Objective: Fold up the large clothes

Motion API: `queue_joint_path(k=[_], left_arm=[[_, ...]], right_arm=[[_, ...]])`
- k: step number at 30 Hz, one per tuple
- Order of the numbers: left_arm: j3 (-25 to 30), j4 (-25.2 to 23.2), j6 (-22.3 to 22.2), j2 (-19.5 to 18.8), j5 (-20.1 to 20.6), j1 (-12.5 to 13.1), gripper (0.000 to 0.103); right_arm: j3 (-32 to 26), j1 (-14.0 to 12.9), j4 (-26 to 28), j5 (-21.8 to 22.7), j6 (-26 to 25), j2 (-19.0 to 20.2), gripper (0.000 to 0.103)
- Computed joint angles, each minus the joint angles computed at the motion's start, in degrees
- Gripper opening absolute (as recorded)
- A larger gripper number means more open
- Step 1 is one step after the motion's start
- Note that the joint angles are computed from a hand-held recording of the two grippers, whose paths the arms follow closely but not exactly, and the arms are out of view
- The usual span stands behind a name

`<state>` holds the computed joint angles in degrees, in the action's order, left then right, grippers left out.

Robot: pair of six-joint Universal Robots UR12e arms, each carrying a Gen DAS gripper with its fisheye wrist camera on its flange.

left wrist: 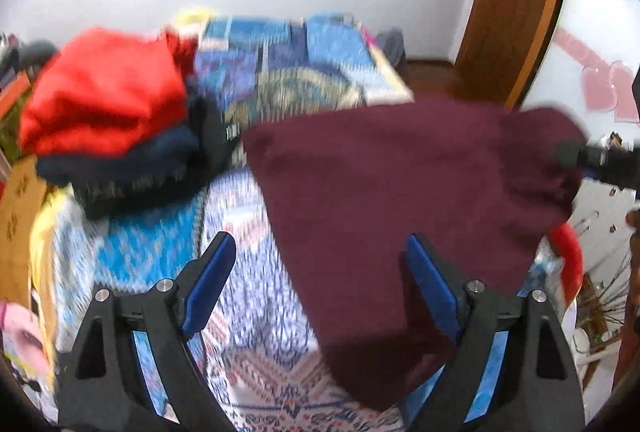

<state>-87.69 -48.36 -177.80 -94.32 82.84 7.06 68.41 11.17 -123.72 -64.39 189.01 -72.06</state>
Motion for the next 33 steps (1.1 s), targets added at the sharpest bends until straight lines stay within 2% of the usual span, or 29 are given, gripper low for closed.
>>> queue_joint_path(k=[2,6,7,9,10,11,14,17,22,25,27,28,30,33], left_arm=[[-1.01,-1.34,-0.51,-0.03,-1.80,0.54,0.087],[-3.92,1.17,-4.47,0.70,-5.29,1.58,0.091],[-4.18,1.55,-4.95,0.73,-5.72,1.73,0.092],[-4.41,1.63,-4.89,0.84,-6.16,1.82,0.092],[-4.41,1.56,-4.70,0.90,-6.02,1.73,0.092],[-4.42,1.57,-4.33,0.95,-5.65,1.60,0.092],[-4.19,1.18,-3.90,0.97,-5.09,1.37,0.092],[-3.45,-0.64,-4.30,0.88,-6.79,1.61,0.091],[-3.49,-0.21,-2.42,1.13,-5.10,0.70,0.092],[-3.66,-1.62,-0.96,1.11,-5.42,0.49,0.092],[-3.67,-2.87,-0.53,1.10,-6.27,0.60,0.092],[-3.71,-3.18,-0.43,1.12,-6.38,0.59,0.092],[-3.86,-3.43,-0.22,1.20,-6.08,0.47,0.092],[-3.74,-3.27,-0.64,1.32,-5.09,0.21,0.092]], right_arm=[[-0.69,-0.29,2.45,1.88,1.70,0.77,0.083],[-1.18,-0.19,3.46,2.17,3.03,1.42,0.082],[-0.91,-0.08,2.59,1.81,2.97,1.28,0.079],[-0.79,0.21,1.28,0.84,2.13,1.03,0.063],[-1.06,0.42,1.27,0.20,1.14,0.98,0.060],[-1.21,0.60,0.92,0.00,0.24,0.91,0.051],[-0.69,1.05,-2.09,-0.56,-2.03,0.27,0.035],[0.00,0.63,-4.70,1.21,-2.63,-0.43,0.028],[2.70,0.04,-6.88,0.39,-1.15,-1.19,0.027],[4.46,-0.52,-5.53,-1.47,-0.10,-1.26,0.028],[5.51,-1.08,-4.38,-0.98,-1.13,-1.25,0.030],[6.11,-1.30,-4.82,-0.61,-1.11,-1.43,0.033],[6.78,-1.58,-5.32,-0.66,-1.26,-1.72,0.049],[5.92,-1.97,-3.55,-0.26,-1.70,-1.47,0.065]])
